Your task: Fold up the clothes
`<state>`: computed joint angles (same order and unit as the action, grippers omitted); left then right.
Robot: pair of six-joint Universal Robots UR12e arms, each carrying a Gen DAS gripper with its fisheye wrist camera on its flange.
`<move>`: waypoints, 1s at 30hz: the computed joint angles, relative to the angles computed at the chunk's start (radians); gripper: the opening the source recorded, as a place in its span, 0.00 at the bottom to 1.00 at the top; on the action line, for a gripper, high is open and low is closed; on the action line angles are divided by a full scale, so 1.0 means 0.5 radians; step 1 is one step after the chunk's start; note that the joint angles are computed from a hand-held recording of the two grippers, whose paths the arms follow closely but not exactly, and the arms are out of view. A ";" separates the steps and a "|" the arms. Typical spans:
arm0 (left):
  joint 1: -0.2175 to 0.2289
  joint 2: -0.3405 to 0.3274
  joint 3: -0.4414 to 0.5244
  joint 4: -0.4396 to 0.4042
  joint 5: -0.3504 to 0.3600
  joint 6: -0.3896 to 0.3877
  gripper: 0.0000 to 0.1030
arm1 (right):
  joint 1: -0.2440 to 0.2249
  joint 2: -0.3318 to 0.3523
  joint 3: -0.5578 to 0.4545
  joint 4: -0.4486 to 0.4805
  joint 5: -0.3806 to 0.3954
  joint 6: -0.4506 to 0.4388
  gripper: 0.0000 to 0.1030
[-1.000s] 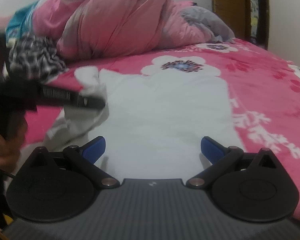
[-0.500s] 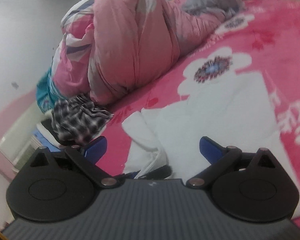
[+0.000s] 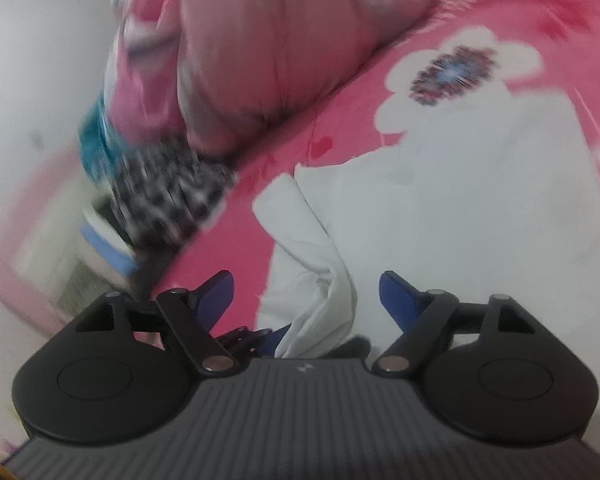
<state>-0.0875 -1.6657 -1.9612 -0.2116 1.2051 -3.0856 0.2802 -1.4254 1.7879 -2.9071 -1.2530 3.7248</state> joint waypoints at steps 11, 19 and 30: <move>0.065 -0.003 -0.033 0.059 -0.081 -0.149 0.09 | 0.164 0.413 -0.774 0.951 -0.223 -0.892 0.58; 0.064 0.005 -0.064 0.144 -0.081 -0.197 0.05 | 0.215 0.558 -0.957 1.141 -0.502 -1.058 0.16; 0.057 0.054 -0.103 0.245 -0.105 -0.027 0.04 | 0.046 0.407 -0.694 0.705 -0.208 -0.459 0.01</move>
